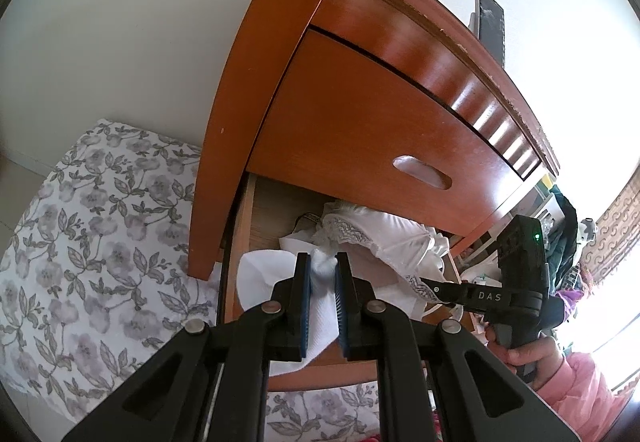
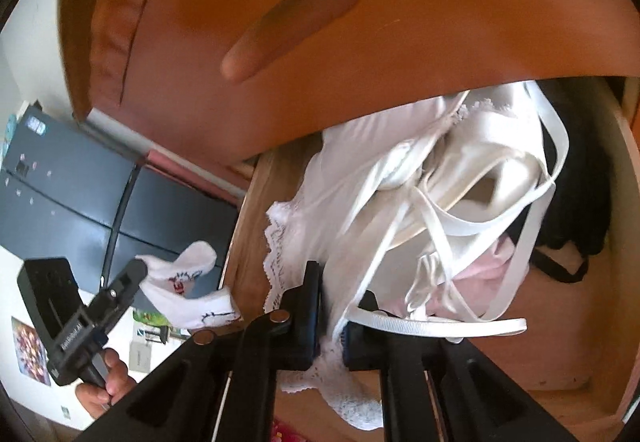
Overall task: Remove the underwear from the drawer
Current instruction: 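Grasp the white lace bra in the drawer with the right gripper while the left gripper holds the sock, then lift the bra out with the right gripper while the left gripper carries the sock toward the bed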
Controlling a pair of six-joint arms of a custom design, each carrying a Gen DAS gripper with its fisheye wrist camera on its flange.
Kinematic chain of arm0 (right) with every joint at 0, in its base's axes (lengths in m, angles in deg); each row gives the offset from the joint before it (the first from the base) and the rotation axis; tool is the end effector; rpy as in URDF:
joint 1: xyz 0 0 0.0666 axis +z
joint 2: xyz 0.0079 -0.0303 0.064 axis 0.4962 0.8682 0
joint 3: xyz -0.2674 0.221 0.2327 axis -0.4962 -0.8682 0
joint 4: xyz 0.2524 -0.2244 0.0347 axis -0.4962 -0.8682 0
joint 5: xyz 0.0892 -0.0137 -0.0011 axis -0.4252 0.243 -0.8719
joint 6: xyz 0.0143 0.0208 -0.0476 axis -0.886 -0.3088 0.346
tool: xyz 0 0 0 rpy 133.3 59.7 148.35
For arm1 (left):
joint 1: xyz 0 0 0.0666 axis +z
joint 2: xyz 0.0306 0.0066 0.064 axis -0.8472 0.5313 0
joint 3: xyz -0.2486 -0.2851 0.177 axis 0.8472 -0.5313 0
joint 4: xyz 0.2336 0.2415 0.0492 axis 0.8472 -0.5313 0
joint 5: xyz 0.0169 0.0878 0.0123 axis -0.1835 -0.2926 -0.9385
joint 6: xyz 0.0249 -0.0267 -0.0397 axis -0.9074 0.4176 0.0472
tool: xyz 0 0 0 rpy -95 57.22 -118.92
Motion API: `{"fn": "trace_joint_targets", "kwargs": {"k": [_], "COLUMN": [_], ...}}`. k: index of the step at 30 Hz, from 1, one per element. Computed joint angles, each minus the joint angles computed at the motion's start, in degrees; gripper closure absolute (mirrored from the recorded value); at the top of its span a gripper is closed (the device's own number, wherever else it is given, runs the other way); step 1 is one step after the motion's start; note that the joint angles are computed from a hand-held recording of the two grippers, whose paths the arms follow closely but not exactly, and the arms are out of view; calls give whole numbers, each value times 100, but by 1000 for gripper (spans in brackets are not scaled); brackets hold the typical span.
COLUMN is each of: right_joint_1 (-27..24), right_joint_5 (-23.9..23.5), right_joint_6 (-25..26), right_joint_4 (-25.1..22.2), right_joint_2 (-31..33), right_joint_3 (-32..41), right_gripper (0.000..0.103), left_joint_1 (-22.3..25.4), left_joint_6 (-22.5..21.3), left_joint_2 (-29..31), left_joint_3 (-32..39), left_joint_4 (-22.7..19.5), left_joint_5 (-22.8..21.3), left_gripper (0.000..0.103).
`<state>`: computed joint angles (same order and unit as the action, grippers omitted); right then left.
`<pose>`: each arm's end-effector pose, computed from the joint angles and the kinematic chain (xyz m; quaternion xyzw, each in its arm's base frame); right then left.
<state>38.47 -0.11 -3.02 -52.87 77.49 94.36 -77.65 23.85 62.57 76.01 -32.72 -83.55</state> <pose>0.5126 0.1037 0.5537 -0.1162 0.8983 0.3952 0.1532 0.3762 -0.1346 0.5982 -0.1370 0.8939 -0.1913 0.3815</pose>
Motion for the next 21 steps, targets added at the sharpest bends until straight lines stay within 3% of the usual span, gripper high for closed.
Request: {"fn": "trace_joint_targets", "kwargs": {"k": [2,12,21], "right_joint_1": [58,56,29], "right_joint_5": [-7,-196,-566], "right_joint_6": [-99,664,803], "right_joint_4": [82,-265,-306], "right_joint_2": [-24,-235,-342], "right_joint_3": [-45,-134,-385], "right_gripper": [94,94,94], "left_joint_1": [-9,-46,-109], "left_joint_6": [-7,-1,-5], "left_joint_2": [-7,-29,5], "left_joint_3": [10,32,126], "left_joint_4": [-15,-40,-140], "left_joint_5": [-16,-57,-106], "left_gripper": [92,92,92]}}
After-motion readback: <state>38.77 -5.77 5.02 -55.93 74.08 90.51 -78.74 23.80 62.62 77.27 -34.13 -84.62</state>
